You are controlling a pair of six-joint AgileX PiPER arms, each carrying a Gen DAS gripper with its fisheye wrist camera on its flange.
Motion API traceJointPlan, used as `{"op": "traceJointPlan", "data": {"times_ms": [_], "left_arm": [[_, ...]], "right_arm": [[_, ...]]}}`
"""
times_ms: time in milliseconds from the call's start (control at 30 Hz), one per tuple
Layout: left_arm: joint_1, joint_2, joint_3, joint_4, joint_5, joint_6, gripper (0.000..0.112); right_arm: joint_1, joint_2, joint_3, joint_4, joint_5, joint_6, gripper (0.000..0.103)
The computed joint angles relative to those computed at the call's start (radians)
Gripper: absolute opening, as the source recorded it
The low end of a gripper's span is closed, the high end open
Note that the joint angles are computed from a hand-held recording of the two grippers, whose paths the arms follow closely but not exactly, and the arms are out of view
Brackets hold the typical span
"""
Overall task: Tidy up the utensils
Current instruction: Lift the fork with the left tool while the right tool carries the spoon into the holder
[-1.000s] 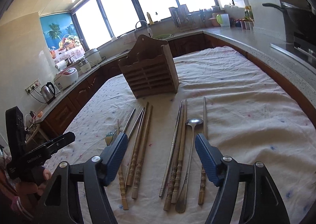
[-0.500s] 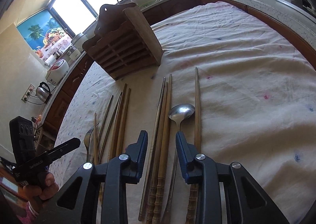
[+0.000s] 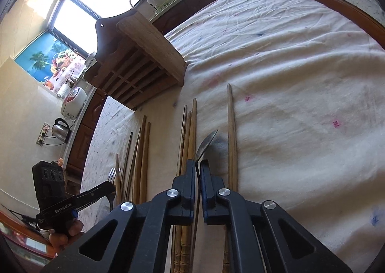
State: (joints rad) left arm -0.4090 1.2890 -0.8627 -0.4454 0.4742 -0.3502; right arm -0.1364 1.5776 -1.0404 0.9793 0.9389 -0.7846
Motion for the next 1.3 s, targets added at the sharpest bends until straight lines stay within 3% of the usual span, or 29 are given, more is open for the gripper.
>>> {"op": "traceJointPlan", "data": {"times_ms": [400, 767, 1033, 1300], "left_arm": [[-0.057, -0.223, -0.017, 0.300, 0.049, -0.281, 0.002], [-0.085, -0.260, -0.150, 0.518, 0.092, -0.420, 0.002], [-0.013, -0.190, -0.248, 0.425, 0.080, -0.287, 0.002], [0.099, -0.004, -0.506, 0.284, 0.086, -0.076, 0.002]], "right_arm": [[0.029, -0.259, 0.024, -0.020, -0.037, 0.017, 0.002], [0.084, -0.345, -0.054, -0.006, -0.130, 0.022, 0.002], [0.129, -0.291, -0.115, 0.007, -0.199, 0.019, 0.002], [0.182, -0.169, -0.309, 0.005, -0.282, 0.058, 0.002]]}}
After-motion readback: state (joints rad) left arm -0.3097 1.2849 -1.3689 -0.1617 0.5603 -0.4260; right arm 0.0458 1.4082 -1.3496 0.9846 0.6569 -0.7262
